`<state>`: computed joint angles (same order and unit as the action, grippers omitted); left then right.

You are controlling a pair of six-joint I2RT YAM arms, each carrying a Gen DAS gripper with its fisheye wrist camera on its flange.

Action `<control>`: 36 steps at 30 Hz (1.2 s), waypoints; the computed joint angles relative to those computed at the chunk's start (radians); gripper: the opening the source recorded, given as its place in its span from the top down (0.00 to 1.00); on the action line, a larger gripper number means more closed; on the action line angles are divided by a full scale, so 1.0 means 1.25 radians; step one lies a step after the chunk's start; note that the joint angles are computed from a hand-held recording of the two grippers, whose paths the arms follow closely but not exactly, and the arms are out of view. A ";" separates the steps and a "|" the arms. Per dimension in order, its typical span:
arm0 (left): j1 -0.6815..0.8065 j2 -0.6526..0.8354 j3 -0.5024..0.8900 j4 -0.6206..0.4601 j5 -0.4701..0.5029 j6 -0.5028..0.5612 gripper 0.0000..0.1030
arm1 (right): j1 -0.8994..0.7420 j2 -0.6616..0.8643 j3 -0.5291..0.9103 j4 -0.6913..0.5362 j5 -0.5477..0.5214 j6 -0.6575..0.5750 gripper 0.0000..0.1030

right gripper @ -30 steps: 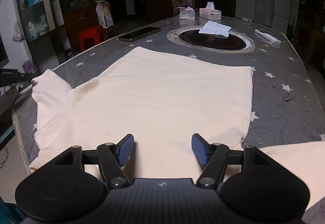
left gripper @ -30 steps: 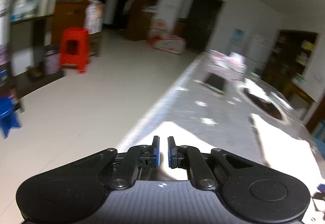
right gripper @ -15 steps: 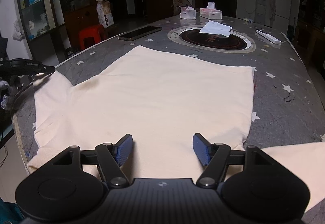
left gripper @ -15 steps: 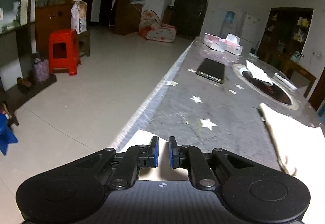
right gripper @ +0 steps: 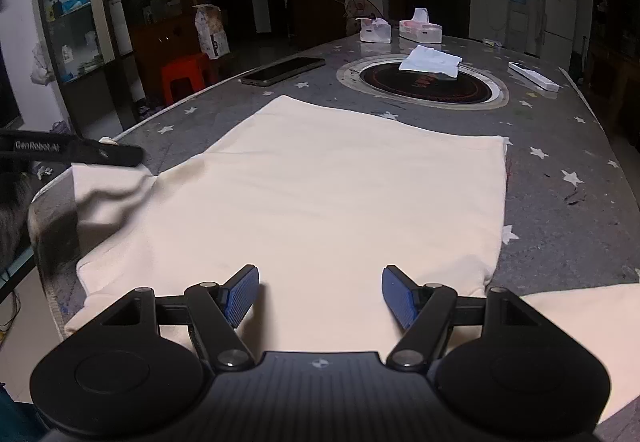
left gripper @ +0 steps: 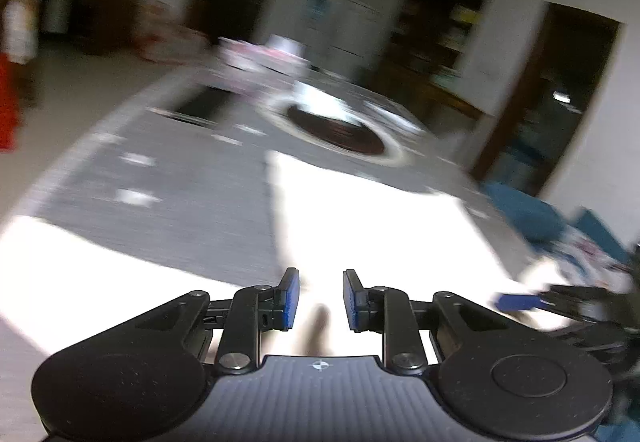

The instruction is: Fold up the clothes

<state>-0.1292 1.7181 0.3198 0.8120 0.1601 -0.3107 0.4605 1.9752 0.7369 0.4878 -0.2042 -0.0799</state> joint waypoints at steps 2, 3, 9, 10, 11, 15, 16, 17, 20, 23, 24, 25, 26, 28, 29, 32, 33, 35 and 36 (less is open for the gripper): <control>-0.033 0.052 0.041 -0.001 -0.006 -0.004 0.75 | -0.001 -0.002 -0.006 0.005 -0.002 0.001 0.32; -0.041 0.072 0.058 -0.011 -0.028 -0.008 0.75 | -0.001 -0.002 -0.009 0.008 -0.002 0.003 0.32; -0.037 0.062 0.051 -0.049 -0.062 -0.016 0.77 | -0.008 -0.006 -0.022 0.013 -0.015 -0.003 0.32; -0.033 0.050 0.051 -0.066 -0.055 -0.019 0.77 | -0.010 -0.007 -0.023 0.013 -0.018 -0.005 0.32; -0.029 0.038 0.053 -0.083 -0.047 -0.021 0.77 | -0.012 -0.008 -0.023 0.014 -0.019 -0.005 0.32; -0.020 0.043 0.088 -0.108 -0.036 -0.027 0.75 | -0.019 -0.017 -0.034 0.032 -0.024 0.005 0.32; -0.022 0.055 0.101 -0.106 -0.040 -0.022 0.75 | -0.021 -0.021 -0.037 0.035 -0.024 0.006 0.32; -0.024 0.068 0.115 -0.104 -0.044 -0.018 0.75 | -0.022 -0.024 -0.040 0.034 -0.022 0.005 0.32; -0.021 0.103 0.138 -0.109 -0.052 0.000 0.75 | -0.026 -0.040 -0.057 0.025 -0.027 -0.009 0.32; -0.028 0.095 0.116 -0.086 -0.058 0.016 0.71 | -0.024 -0.064 -0.083 0.016 -0.044 -0.045 0.32; -0.037 0.078 0.107 -0.093 -0.059 0.019 0.69 | -0.022 -0.072 -0.092 0.015 -0.049 -0.058 0.32; -0.050 0.061 0.096 -0.094 -0.057 0.028 0.68 | -0.018 -0.081 -0.101 0.017 -0.055 -0.073 0.32; -0.067 0.046 0.082 -0.091 -0.052 0.039 0.68 | -0.013 -0.088 -0.109 0.018 -0.059 -0.088 0.32; -0.103 0.014 0.059 -0.089 -0.044 0.062 0.68 | 0.000 -0.097 -0.122 0.021 -0.062 -0.120 0.32; -0.123 0.002 0.047 -0.087 -0.039 0.073 0.68 | 0.009 -0.099 -0.130 0.022 -0.061 -0.140 0.32; -0.188 -0.006 0.014 -0.061 -0.039 0.099 0.68 | 0.038 -0.104 -0.156 0.035 -0.045 -0.184 0.32; -0.209 -0.002 0.006 -0.052 -0.044 0.105 0.68 | 0.044 -0.105 -0.167 0.051 -0.037 -0.183 0.32; -0.250 0.012 -0.004 -0.036 -0.070 0.122 0.68 | 0.045 -0.117 -0.181 0.063 -0.032 -0.176 0.32; -0.269 0.023 -0.010 -0.023 -0.085 0.131 0.68 | 0.043 -0.129 -0.190 0.068 -0.033 -0.166 0.32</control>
<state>-0.4650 1.7464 0.3077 0.7829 0.0534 -0.1464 0.5138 1.8142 0.4989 0.5727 -0.2450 -0.2870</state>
